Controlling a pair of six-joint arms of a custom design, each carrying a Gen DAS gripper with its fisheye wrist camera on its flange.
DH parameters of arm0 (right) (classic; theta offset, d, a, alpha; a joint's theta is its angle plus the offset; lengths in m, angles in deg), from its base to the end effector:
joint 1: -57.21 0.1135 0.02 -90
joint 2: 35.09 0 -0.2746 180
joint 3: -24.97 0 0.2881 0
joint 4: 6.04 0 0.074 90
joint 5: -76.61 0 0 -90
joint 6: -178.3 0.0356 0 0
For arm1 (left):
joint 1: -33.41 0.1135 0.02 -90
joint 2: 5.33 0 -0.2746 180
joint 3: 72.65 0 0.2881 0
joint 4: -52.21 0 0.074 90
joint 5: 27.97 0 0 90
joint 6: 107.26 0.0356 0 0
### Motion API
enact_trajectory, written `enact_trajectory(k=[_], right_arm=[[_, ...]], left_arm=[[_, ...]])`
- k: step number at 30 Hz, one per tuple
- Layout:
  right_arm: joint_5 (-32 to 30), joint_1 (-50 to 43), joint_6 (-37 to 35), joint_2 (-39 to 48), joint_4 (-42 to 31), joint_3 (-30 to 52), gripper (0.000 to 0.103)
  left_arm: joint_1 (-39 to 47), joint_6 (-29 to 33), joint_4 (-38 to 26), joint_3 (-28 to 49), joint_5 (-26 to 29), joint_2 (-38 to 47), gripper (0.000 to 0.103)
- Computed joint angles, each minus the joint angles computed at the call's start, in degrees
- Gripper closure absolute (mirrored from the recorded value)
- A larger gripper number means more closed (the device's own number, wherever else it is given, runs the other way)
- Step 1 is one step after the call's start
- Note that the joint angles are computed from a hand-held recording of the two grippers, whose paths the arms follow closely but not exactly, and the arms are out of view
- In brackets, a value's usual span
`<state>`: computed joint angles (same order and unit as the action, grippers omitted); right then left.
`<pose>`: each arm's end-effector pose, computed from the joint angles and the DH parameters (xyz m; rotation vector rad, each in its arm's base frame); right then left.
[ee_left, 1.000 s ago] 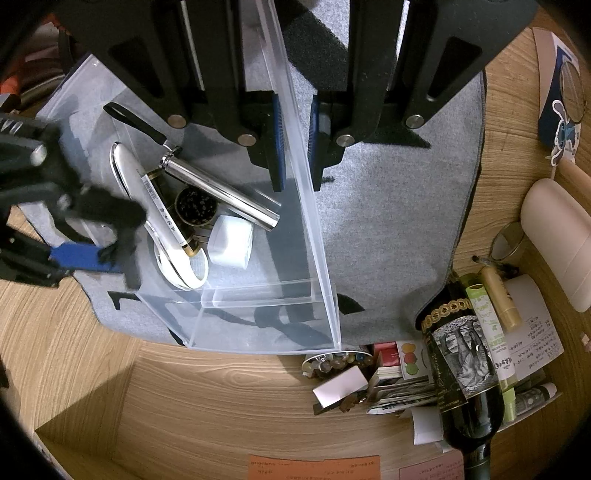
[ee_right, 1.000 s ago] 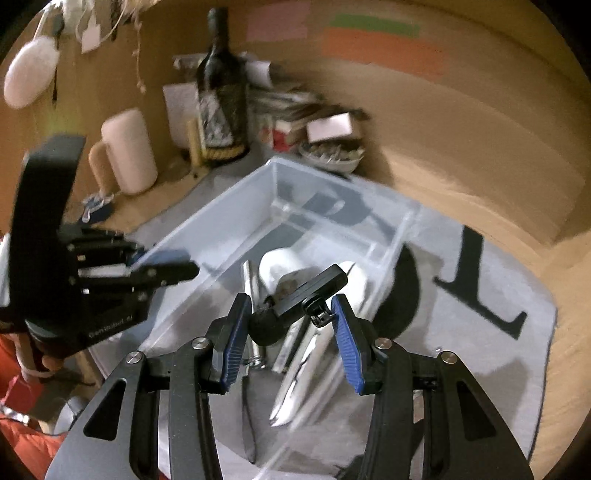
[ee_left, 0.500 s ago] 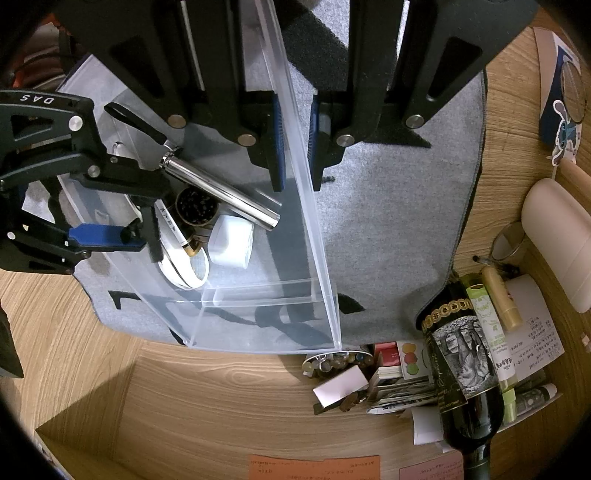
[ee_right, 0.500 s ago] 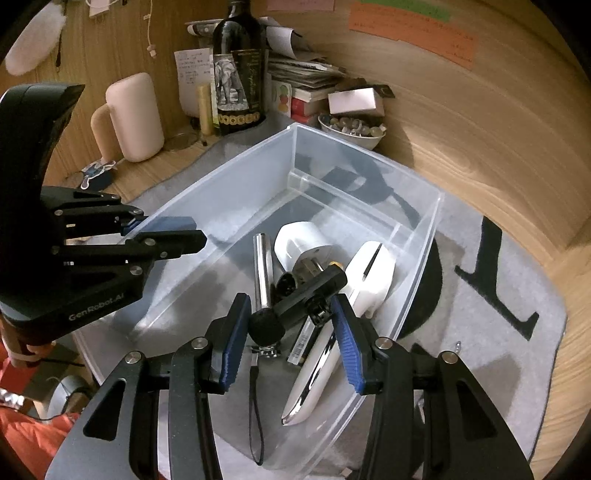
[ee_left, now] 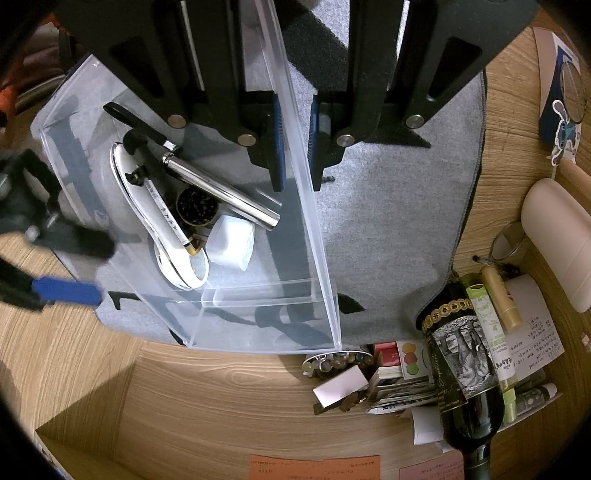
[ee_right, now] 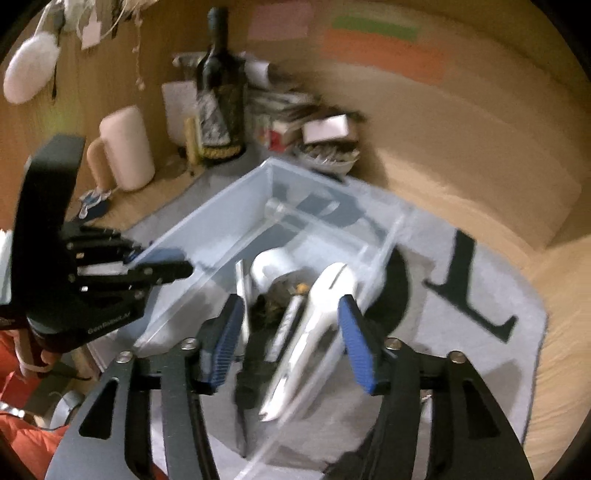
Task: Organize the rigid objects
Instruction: 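Move the right gripper back to the rug and close on the silver keys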
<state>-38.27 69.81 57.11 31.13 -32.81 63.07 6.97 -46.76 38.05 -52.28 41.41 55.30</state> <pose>0.2158 0.0636 0.1420 -1.0690 2.2027 0.4069 0.1557 -0.0634 0.0793 -0.2068 2.4273 0.0247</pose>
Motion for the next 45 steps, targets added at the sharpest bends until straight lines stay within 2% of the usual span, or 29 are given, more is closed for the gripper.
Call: enact_trajectory(k=[4,10,15,25,28,30,33,35,37,38,41,42,45], right_arm=[[-2.11,-5.27,-0.37,-1.96,-0.5,1.3,0.044],[-4.3,-13.27,0.31,0.52,-0.14,4.65,0.042],[-3.0,-16.85,0.45,7.38,1.45,6.64,0.042],[2.28,-18.0,-2.51,23.57,4.44,7.4,0.042],[4.05,-17.78,-3.98,26.77,6.06,6.64,0.042],[3.05,-18.59,-4.86,26.51,8.66,5.04,0.042],[2.35,-19.05,-4.75,27.07,8.66,5.34,0.042],[2.46,-18.9,-4.48,26.65,9.69,4.68,0.051],[1.83,-19.16,-4.96,26.23,9.78,4.36,0.068],[1.54,-19.4,-5.19,26.01,9.47,4.32,0.072],[1.28,-19.66,-4.87,25.52,9.6,3.87,0.072],[1.26,-19.67,-4.81,25.49,9.91,3.71,0.076],[0.66,-20.08,-4.72,24.34,10.06,3.12,0.077]], left_arm=[[-0.07,-0.05,-0.02,0.07,-0.06,0.08,0.092],[-0.1,-0.05,-0.03,0.1,-0.08,0.1,0.092],[-0.14,-0.06,-0.08,0.09,-0.09,0.07,0.092],[-0.14,0.02,-0.34,0.19,-0.25,0.02,0.092],[-0.11,-0.02,-0.52,0.23,-0.15,-0.14,0.092],[-0.19,-0.13,-0.54,0.26,-0.25,-0.08,0.092],[-0.01,0.04,-0.73,0.15,-0.16,-0.47,0.092],[0.12,0.15,-0.89,0.13,-0.02,-0.71,0.092],[0.07,0.12,-0.88,0.17,-0.06,-0.62,0.092],[0.06,0.2,-0.91,0.17,-0.12,-0.61,0.092],[0.09,0.14,-0.87,0.15,-0.03,-0.64,0.092],[0.01,0.08,-0.87,0.2,-0.09,-0.55,0.092],[0.02,0.15,-1.01,0.16,-0.17,-0.67,0.092]])
